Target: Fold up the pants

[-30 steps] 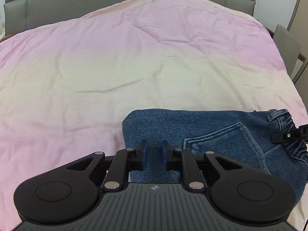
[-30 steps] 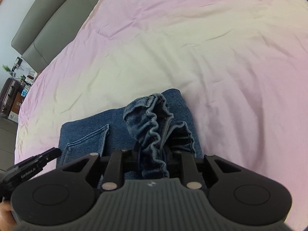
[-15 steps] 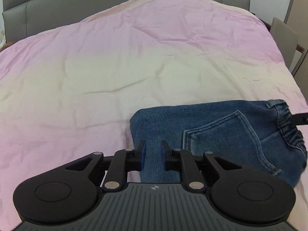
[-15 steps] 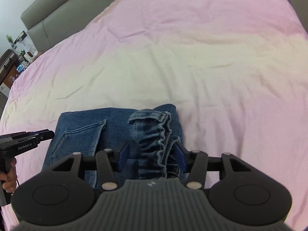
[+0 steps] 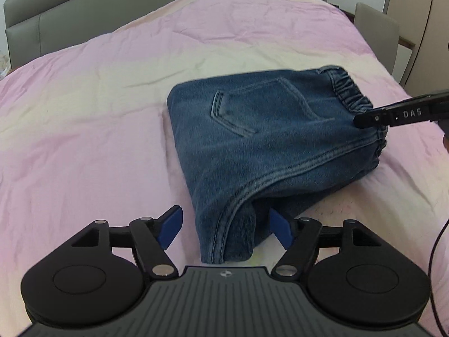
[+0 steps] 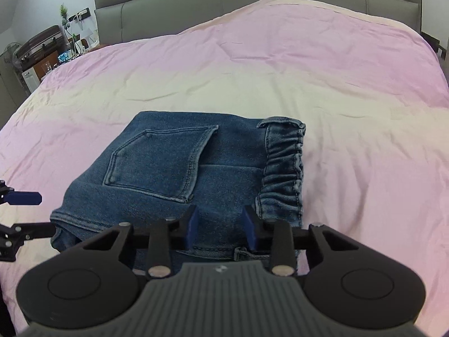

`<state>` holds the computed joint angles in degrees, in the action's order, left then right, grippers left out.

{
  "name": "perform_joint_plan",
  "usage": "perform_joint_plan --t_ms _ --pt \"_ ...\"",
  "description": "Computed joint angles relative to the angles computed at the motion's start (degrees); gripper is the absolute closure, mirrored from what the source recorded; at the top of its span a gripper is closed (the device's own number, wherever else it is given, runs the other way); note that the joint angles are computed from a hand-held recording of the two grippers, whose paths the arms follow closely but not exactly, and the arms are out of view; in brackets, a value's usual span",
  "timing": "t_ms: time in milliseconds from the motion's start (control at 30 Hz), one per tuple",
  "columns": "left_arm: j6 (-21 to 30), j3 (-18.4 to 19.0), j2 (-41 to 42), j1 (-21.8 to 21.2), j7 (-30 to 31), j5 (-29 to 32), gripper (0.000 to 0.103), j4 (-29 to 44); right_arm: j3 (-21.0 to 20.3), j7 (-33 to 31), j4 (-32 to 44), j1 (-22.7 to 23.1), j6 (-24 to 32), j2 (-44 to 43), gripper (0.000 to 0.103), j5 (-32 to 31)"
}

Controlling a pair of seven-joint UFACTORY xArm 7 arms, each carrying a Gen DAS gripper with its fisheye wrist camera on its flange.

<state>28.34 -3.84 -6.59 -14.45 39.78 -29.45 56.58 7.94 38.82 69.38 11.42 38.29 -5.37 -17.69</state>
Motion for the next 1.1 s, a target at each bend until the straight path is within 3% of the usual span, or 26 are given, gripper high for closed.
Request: perform_joint_plan --t_ms 100,167,233,267,300,400,533,667,767,967,1100 --pt "-4.8 -1.4 2.0 0.1 -5.6 3.4 0.021 -1.4 0.3 3.4 -0.5 -0.1 -0.1 1.2 0.074 -1.8" --pt "-6.1 -1.5 3.6 -0.1 -6.7 2.0 0.021 -0.7 0.3 4.8 -0.5 0.1 -0.4 1.7 0.074 -3.2" --pt "-4.2 -1.8 4.7 0.1 -8.0 4.9 0.037 0.5 0.1 5.4 -0.7 0.3 -0.9 1.9 0.074 -3.4" --pt "-2.9 -1.9 4.9 0.3 -8.3 6.8 0.054 0.9 -0.2 5.1 -1.1 0.3 -1.4 1.8 0.074 -2.8" --pt "-2.8 -3.0 4.7 1.7 -8.8 9.0 0.063 0.8 -0.4 4.7 -1.3 0.2 -1.6 1.7 0.076 -2.0" --pt "0.9 -0.7 4.1 1.7 -4.0 6.7 0.069 1.7 -1.1 3.0 -2.2 0.0 -2.8 1.2 0.08 0.9" --pt "3.3 -0.2 5.3 3.0 -0.5 4.6 0.069 2.5 -1.4 1.0 -3.2 -0.4 -3.6 0.9 0.085 4.3" --pt "5.5 -1.0 8.8 3.6 -4.6 5.5 0.068 4.6 -1.5 1.9 -5.7 -0.9 -6.0 0.9 0.086 6.0" --pt "7.2 -1.4 9.4 4.3 -5.5 6.0 0.067 6.2 -1.1 3.9 -5.9 -1.1 -6.4 1.7 0.086 3.7" --pt "12.1 -1.8 7.9 4.3 -8.3 9.6 0.067 9.4 -1.1 6.0 -2.4 -0.5 -2.6 3.7 0.086 0.9" --pt "13.7 -1.4 4.9 4.2 -6.5 10.3 0.067 9.4 -1.0 6.4 0.2 0.4 0.8 4.7 0.086 -0.6"
